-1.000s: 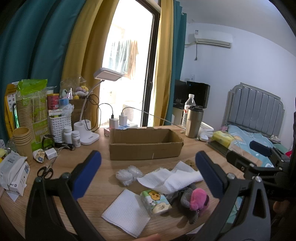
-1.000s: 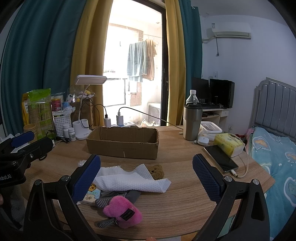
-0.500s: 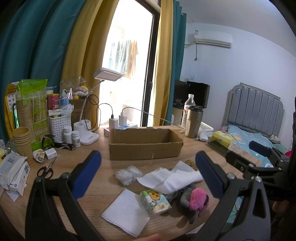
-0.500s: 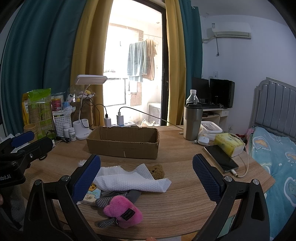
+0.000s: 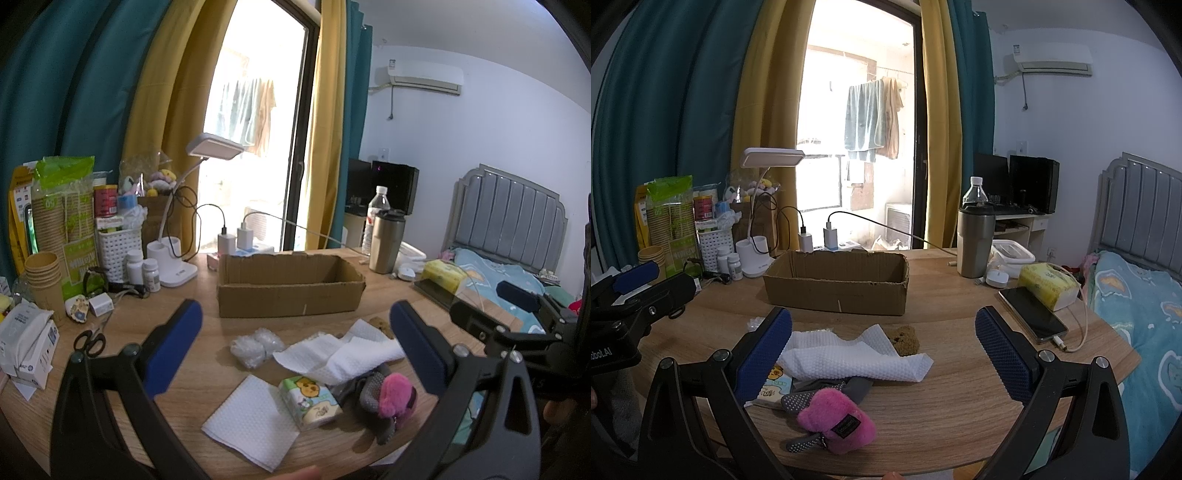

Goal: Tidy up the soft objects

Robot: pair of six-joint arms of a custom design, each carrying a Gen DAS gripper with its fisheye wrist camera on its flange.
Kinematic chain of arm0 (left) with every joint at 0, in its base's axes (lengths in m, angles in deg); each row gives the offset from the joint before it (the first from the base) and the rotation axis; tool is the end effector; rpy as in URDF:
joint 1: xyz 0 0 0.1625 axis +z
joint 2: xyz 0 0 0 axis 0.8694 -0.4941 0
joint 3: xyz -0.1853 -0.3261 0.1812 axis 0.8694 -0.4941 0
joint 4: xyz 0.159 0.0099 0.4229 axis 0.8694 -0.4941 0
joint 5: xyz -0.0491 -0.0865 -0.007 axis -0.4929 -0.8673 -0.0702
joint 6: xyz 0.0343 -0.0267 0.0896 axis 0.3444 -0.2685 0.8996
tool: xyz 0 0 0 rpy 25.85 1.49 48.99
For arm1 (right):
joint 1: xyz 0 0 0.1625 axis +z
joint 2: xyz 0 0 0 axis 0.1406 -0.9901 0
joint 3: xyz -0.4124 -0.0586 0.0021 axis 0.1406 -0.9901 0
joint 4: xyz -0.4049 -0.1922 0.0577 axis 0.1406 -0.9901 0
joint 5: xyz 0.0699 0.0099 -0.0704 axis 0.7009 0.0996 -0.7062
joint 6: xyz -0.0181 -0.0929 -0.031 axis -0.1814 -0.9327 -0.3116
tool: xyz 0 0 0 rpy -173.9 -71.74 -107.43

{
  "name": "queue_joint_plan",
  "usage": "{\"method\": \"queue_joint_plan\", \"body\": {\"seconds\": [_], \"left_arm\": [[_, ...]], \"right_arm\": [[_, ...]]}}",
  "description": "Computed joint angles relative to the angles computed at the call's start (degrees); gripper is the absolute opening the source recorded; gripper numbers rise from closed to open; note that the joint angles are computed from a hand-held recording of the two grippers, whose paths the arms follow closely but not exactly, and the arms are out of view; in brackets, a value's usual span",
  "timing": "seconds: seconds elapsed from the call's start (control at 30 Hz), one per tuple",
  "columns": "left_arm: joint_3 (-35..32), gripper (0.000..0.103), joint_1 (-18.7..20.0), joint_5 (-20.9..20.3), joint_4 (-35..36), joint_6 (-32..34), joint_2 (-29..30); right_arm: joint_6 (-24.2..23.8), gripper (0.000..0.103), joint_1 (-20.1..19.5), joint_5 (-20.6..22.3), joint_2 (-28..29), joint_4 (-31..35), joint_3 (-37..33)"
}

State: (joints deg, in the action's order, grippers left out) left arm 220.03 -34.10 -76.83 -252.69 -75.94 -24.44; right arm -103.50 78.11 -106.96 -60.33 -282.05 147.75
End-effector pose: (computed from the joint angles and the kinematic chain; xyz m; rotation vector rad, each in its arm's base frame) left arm -0.1792 -0.3458 0.1187 0.3701 1.9607 -1.5611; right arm 0.1213 -0.4255 0.1367 1.1305 -2.1757 1.3240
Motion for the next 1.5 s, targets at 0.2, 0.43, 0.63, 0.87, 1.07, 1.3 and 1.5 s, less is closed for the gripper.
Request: {"method": "queue_joint_plan", "body": {"seconds": [0.2, 0.43, 0.63, 0.87, 1.07, 1.3, 1.5], "left_arm": [[0.4, 0.102, -0.1, 0.1, 1.6, -2.2, 0.0], [2.1, 0.102, 1.1, -0.8, 11.3, -12.4, -1.1], [3.1, 0.102, 4.5, -3.3, 23.0, -21.0, -4.8], [3.6, 0.102, 9.2, -7.3, 36.3, -30.0, -7.8], [3.0, 0.102, 12.4, -10.2, 44.0, -33.1, -9.0], [3.6, 0.102, 13.8, -10.9, 52.8, -37.2, -11.2], [2.1, 0.102, 16.3, -13.1, 63.1, -39.4, -12.7]], "right_arm": [[0.0, 0.101, -0.2, -0.2, 0.8, -0.7, 0.3], [-0.2, 0.101, -0.7, -1.5, 1.7, 1.4, -0.3], [-0.3, 0.101, -0.6, -3.9, 2.7, 4.3, -1.2], [-0.3, 0.101, -1.0, -7.2, 4.1, 9.4, -3.1], [0.6, 0.101, -1.1, -9.3, 4.4, 14.4, -4.4], [-0.6, 0.095, -1.6, -10.9, 4.3, 19.9, -4.9], [-0.8, 0.086, -1.2, -12.1, 4.4, 22.4, -5.3]]}}
